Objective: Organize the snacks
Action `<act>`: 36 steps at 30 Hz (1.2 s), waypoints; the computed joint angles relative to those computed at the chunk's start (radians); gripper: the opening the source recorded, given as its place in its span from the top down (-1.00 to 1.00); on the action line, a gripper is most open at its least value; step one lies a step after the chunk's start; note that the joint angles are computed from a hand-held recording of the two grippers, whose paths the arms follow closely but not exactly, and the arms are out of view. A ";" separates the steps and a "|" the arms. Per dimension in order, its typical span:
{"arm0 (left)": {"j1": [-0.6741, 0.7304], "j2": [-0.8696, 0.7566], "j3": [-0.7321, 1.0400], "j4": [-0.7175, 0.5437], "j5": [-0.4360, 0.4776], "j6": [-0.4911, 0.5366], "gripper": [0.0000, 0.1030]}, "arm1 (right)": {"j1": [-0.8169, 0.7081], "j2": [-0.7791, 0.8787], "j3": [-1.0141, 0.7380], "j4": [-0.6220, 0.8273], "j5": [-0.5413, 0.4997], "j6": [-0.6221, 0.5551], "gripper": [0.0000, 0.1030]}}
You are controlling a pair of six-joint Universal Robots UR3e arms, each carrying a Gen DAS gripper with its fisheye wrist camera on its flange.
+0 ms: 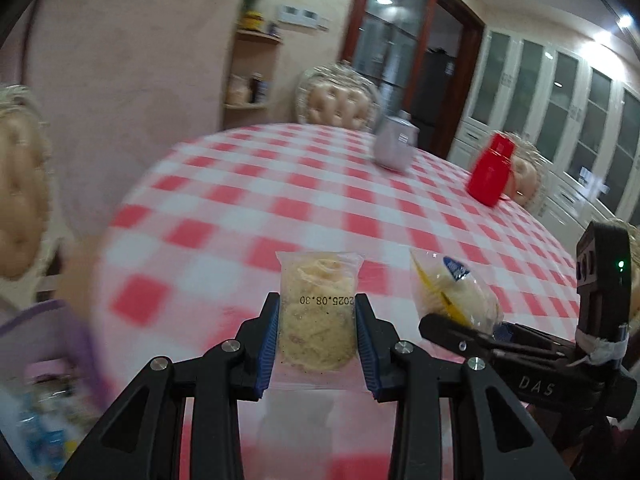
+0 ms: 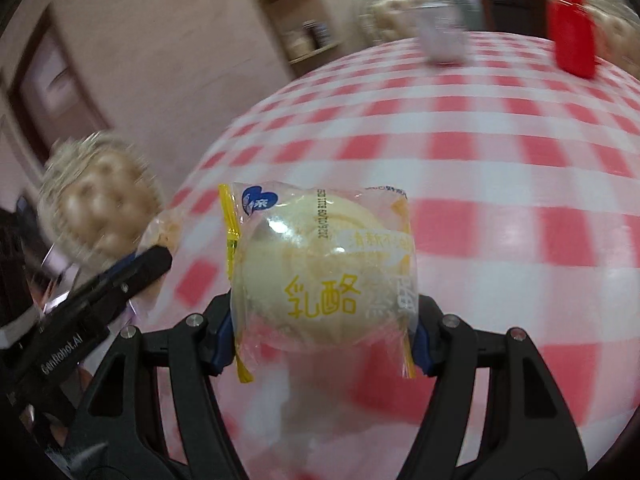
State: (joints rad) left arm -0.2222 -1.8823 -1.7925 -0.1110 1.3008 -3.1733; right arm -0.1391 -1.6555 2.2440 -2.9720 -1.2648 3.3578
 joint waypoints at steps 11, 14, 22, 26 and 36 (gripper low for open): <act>0.598 0.508 -0.472 -0.166 -0.137 0.253 0.28 | 0.563 0.426 -0.578 0.129 -0.120 -0.003 -0.37; 0.739 0.561 -0.534 -0.183 -0.205 0.303 0.27 | 0.672 0.573 -0.802 0.240 -0.160 -0.038 -0.39; 0.911 0.592 -0.619 -0.161 -0.301 0.378 -1.00 | 0.764 0.808 -1.108 0.328 -0.284 -0.009 -0.56; 0.931 0.663 -0.668 -0.141 -0.252 0.375 -1.00 | 0.793 0.795 -1.110 0.344 -0.320 0.058 -0.66; 0.902 0.747 -0.744 -0.102 -0.099 0.391 -1.00 | 0.950 0.860 -1.354 0.764 -0.574 0.181 -0.71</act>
